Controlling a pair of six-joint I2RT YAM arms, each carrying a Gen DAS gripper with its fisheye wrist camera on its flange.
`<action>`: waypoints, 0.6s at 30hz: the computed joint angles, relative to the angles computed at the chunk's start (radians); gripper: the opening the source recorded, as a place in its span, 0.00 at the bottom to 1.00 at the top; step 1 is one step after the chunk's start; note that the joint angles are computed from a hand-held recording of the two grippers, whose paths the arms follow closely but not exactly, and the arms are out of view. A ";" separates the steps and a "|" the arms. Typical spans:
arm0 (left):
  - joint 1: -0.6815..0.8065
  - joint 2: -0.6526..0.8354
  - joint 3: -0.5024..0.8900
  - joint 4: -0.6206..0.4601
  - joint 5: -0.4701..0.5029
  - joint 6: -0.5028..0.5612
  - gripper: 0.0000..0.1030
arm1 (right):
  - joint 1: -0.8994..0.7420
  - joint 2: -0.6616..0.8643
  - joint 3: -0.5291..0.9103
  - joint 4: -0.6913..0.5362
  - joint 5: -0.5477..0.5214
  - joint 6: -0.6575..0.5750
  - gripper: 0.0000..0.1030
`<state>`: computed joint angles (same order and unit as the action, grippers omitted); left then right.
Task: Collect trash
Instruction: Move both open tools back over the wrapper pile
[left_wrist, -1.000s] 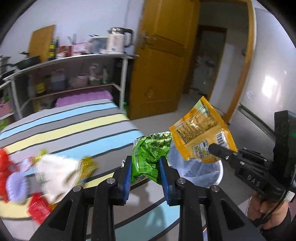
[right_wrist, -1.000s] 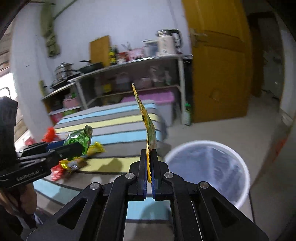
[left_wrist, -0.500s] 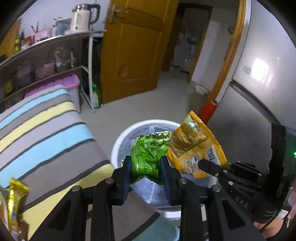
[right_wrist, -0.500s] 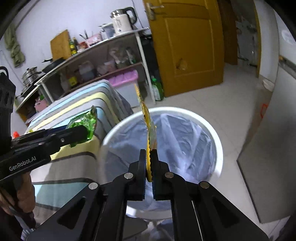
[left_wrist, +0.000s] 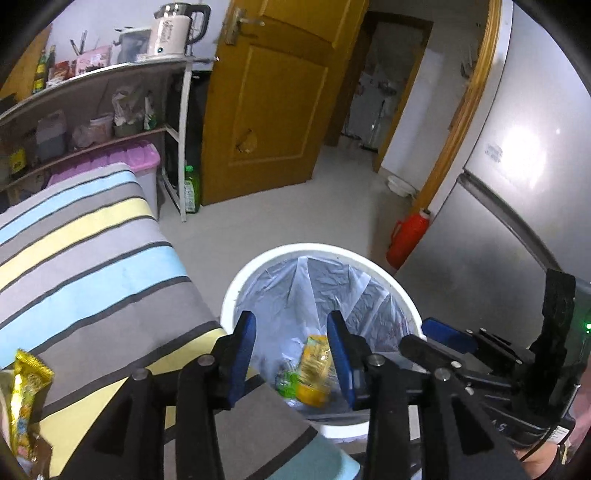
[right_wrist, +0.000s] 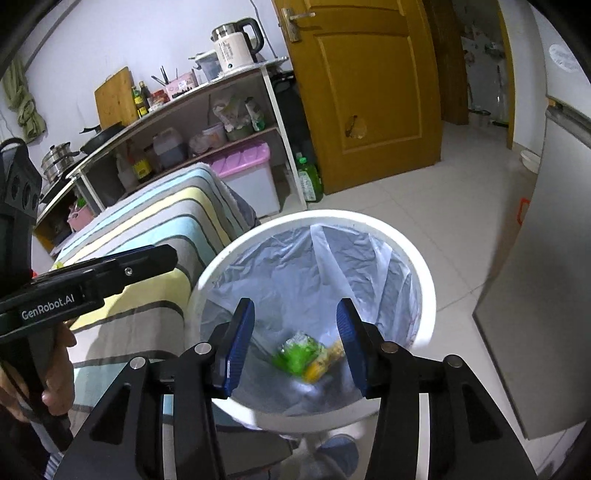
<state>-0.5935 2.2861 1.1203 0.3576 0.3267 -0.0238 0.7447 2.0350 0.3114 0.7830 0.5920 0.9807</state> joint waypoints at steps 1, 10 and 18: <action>0.007 -0.018 -0.025 0.014 0.003 -0.004 0.39 | 0.019 -0.022 0.000 -0.027 0.021 0.016 0.46; 0.099 -0.265 -0.371 0.220 -0.004 -0.001 0.39 | 0.212 -0.209 0.065 -0.289 0.175 0.089 0.46; 0.263 -0.450 -0.644 0.368 0.001 0.029 0.39 | 0.325 -0.179 0.218 -0.347 0.208 0.034 0.46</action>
<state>-0.3306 1.8357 0.4766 0.7252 0.3276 0.0054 1.0697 1.8562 0.5298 0.4357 0.8002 1.0146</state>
